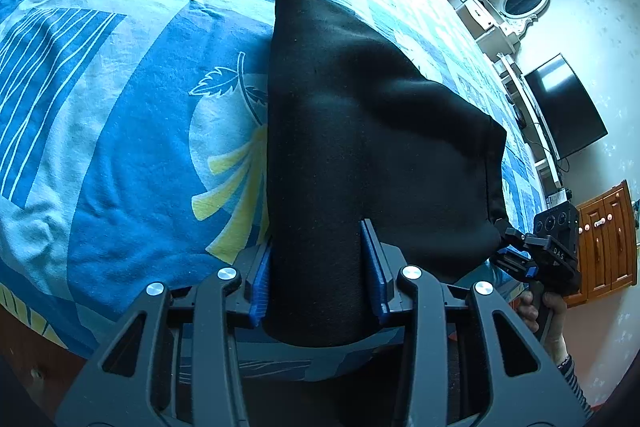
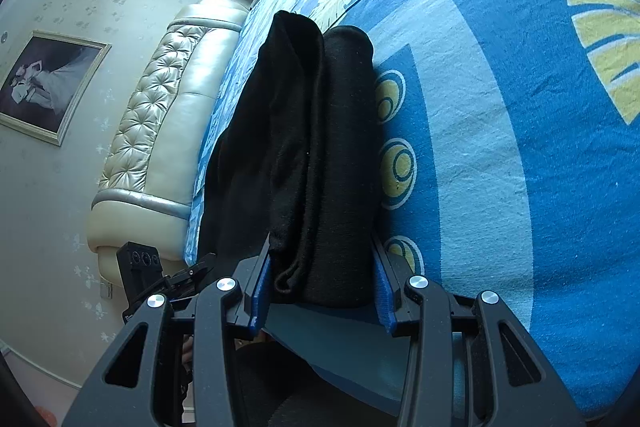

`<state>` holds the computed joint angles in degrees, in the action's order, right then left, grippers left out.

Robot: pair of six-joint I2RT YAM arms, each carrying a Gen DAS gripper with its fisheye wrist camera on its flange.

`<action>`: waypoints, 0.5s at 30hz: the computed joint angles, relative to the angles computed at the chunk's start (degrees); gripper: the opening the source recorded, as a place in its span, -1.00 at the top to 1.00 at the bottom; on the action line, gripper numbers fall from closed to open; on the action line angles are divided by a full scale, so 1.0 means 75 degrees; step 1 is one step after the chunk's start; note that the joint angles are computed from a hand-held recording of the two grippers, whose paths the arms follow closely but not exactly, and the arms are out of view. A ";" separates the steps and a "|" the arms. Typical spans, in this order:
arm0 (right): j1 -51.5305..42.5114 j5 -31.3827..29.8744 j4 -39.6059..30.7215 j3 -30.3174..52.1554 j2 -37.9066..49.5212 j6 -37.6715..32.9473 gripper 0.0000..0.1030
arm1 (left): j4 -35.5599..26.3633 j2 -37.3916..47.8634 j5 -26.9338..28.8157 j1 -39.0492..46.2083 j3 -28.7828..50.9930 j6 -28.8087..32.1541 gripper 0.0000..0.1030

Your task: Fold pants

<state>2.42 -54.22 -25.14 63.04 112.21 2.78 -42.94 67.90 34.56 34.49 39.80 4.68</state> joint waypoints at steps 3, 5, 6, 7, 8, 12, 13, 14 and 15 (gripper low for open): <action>-0.0012 -0.0035 -0.0018 -0.0002 -0.0009 -0.0012 0.17 | -0.0007 0.0012 0.0004 0.0005 0.0005 0.0014 0.24; -0.0014 -0.0050 0.0020 -0.0039 -0.0026 0.0008 0.17 | -0.0009 0.0014 0.0032 0.0033 -0.0020 0.0043 0.24; -0.0010 -0.0054 0.0035 -0.0049 -0.0040 0.0018 0.17 | -0.0009 0.0016 0.0042 0.0034 -0.0024 0.0051 0.24; -0.0009 -0.0053 0.0023 -0.0033 -0.0029 0.0010 0.17 | -0.0006 0.0027 0.0045 0.0024 -0.0015 0.0042 0.24; -0.0010 -0.0058 0.0022 -0.0032 -0.0025 0.0014 0.17 | 0.0002 0.0030 0.0055 0.0024 -0.0022 0.0044 0.23; -0.0023 -0.0094 0.0046 -0.0072 -0.0052 0.0024 0.17 | 0.0037 0.0037 0.0042 0.0013 -0.0035 0.0037 0.23; -0.0010 -0.0096 0.0085 -0.0106 -0.0079 0.0052 0.17 | 0.0026 0.0035 0.0050 0.0019 -0.0034 0.0040 0.23; 0.0018 -0.0092 0.0137 -0.0142 -0.0113 0.0109 0.17 | 0.0025 0.0032 0.0061 0.0025 -0.0038 0.0038 0.23; 0.0029 -0.0099 0.0180 -0.0173 -0.0129 0.0140 0.17 | 0.0021 0.0026 0.0062 0.0023 -0.0038 0.0030 0.23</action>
